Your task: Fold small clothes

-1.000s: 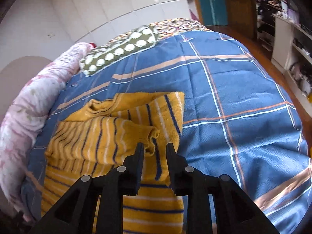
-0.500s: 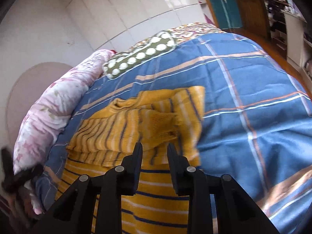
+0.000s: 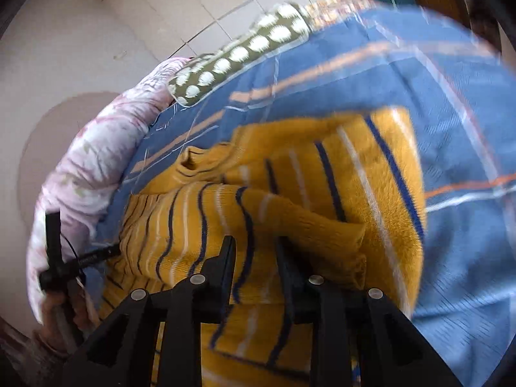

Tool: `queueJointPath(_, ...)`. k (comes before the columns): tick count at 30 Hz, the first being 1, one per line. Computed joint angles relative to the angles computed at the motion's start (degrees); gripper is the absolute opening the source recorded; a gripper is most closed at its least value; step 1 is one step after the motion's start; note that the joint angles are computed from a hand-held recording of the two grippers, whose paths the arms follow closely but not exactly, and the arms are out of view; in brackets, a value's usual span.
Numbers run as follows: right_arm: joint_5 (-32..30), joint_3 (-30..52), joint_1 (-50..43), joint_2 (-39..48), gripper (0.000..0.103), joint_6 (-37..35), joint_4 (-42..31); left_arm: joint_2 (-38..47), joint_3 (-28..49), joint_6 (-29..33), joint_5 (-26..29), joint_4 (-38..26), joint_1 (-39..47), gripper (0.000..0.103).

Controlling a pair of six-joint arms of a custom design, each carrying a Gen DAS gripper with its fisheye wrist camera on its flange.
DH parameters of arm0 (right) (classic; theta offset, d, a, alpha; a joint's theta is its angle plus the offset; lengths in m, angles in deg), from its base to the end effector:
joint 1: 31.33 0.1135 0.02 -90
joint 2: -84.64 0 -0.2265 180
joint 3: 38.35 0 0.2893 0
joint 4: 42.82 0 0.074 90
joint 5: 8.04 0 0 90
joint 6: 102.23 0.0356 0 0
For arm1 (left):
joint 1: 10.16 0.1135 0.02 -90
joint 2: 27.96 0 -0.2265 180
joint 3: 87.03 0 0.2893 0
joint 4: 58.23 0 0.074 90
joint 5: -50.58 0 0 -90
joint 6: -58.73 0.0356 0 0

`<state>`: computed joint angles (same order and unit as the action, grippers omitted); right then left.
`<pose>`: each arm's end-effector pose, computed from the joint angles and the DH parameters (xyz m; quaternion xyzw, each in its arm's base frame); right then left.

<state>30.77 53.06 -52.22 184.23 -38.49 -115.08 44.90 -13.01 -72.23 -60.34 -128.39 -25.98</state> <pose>0.3463 -0.1025 0.2007 -0.0781 0.8961 0.3645 0.2411 0.2738 -0.0644 0.2357 -0.2427 0.9365 0.0718 0.2425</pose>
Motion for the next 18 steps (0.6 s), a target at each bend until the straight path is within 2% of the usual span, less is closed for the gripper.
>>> queueJointPath(1, -2.8, 1.2, -1.0, 2.3, 0.022, -0.2, -0.8, -0.6, -1.0, -0.3, -1.6, 0.6, -0.5, 0.07)
queueJointPath(2, -5.2, 3.2, -1.8, 5.0, 0.02, -0.7, -2.4, -1.3, -2.2, -0.6, -3.1, 1.5, -0.8, 0.075)
queueJointPath(4, -6.3, 3.6, -2.5, 6.4, 0.006, 0.0, -2.3, -4.1, -5.7, -1.9, -5.1, 4.1, -0.7, 0.089)
queueJointPath(5, -6.5, 3.2, -2.6, 6.4, 0.003, 0.5, -1.5, -5.6, -7.5, -2.6, -4.9, 5.5, -0.2, 0.091)
queueJointPath(8, -6.7, 2.2, -2.8, 5.7, 0.002, 0.4, -0.5, -8.2, -8.9, -3.7, -1.2, 5.7, 1.7, 0.091)
queueJointPath(10, -6.3, 0.9, -2.8, 4.6, 0.002, 0.8, 0.8, -9.9, -7.8, -3.6, 1.7, 2.7, 1.2, 0.074)
queueJointPath(11, -6.1, 0.5, -2.7, 4.2, 0.002, 1.2, 1.4, -12.2, -7.9, -3.0, 4.0, 1.5, 0.9, 0.071)
queueJointPath(14, -2.3, 1.9, -1.9, 3.6, 0.002, 1.3, -0.7, -17.9, -8.4, -3.5, 4.6, -3.1, -1.5, 0.07)
queueJointPath(15, -0.4, 2.1, -2.4, 1.8, 0.006, 2.0, -2.6, -20.5, -8.9, -4.2, 4.3, -5.2, -2.7, 0.07)
queueJointPath(16, -1.8, 1.6, -4.2, -0.5, 0.016, 0.9, -5.1, -23.0, -9.6, -4.8, 4.4, -6.6, -3.5, 0.07)
queueJointPath(18, -4.6, 1.2, -8.7, -3.8, 0.02, -5.4, -11.9, -28.9, -11.8, -5.9, 5.7, -9.3, -4.1, 0.07)
